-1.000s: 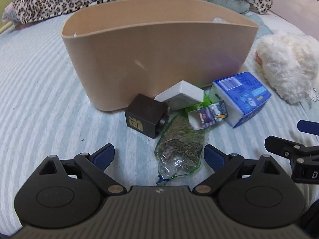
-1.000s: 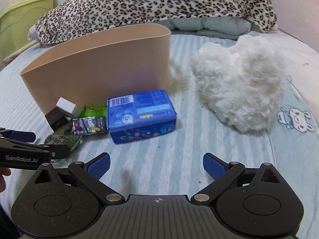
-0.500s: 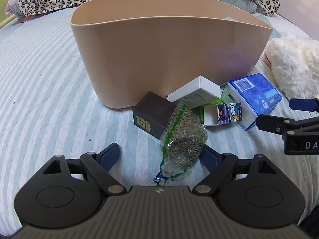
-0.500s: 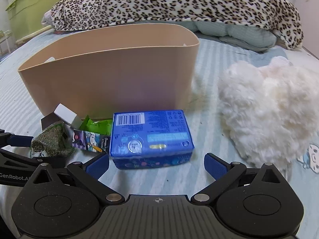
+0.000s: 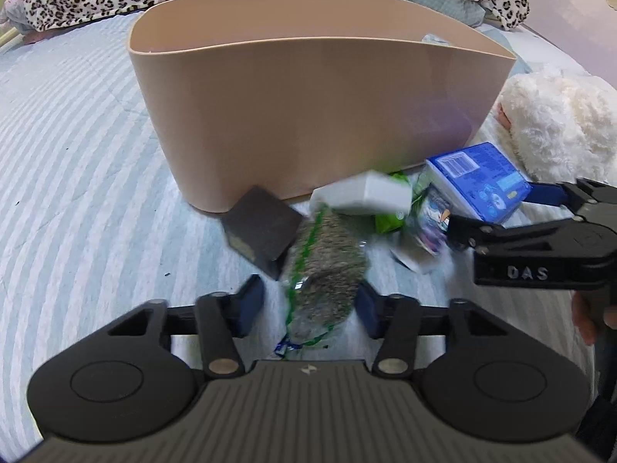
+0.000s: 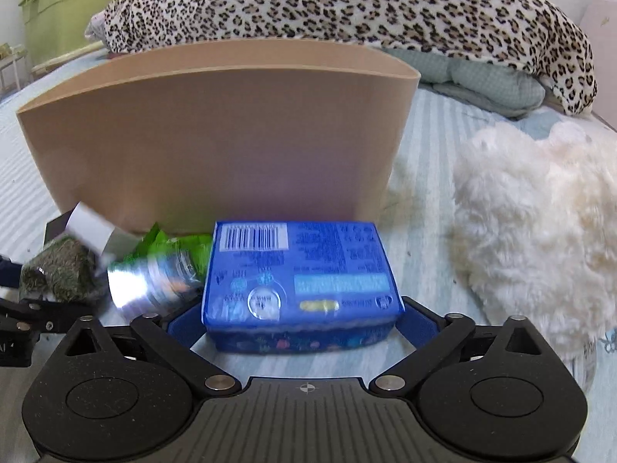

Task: Organize objects
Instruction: 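Close the left tool on the seed bag while the right tool grips the blue tissue pack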

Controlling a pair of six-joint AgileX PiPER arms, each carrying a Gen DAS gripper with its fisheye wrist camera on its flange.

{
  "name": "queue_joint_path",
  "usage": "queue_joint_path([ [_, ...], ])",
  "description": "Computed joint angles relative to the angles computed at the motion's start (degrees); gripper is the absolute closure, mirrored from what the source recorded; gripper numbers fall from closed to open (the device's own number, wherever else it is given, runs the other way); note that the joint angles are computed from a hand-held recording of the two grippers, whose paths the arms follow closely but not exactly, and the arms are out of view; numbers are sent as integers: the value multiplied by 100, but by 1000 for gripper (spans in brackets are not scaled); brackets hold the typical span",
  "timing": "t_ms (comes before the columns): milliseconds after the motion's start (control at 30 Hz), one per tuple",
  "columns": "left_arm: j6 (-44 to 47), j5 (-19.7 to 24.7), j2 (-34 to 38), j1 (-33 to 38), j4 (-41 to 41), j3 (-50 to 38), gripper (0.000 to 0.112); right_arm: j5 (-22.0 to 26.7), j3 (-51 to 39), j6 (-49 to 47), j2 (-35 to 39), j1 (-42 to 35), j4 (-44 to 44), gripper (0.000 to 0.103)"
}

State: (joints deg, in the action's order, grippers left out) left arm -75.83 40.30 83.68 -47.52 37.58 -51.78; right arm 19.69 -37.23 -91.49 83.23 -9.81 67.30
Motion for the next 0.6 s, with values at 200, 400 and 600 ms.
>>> queue_joint_path([
  [200,-10,-42,-142,-52,0,99,80,352,84,-63,-99,-267,81,10],
  [400,232,-365,-429,-13,-309,313,93,601,291,377,-501,-584,-218,11],
  [600,246,-257,-593,-144,-317,384,95,1166,271,784,-904,-1088,-523,11],
])
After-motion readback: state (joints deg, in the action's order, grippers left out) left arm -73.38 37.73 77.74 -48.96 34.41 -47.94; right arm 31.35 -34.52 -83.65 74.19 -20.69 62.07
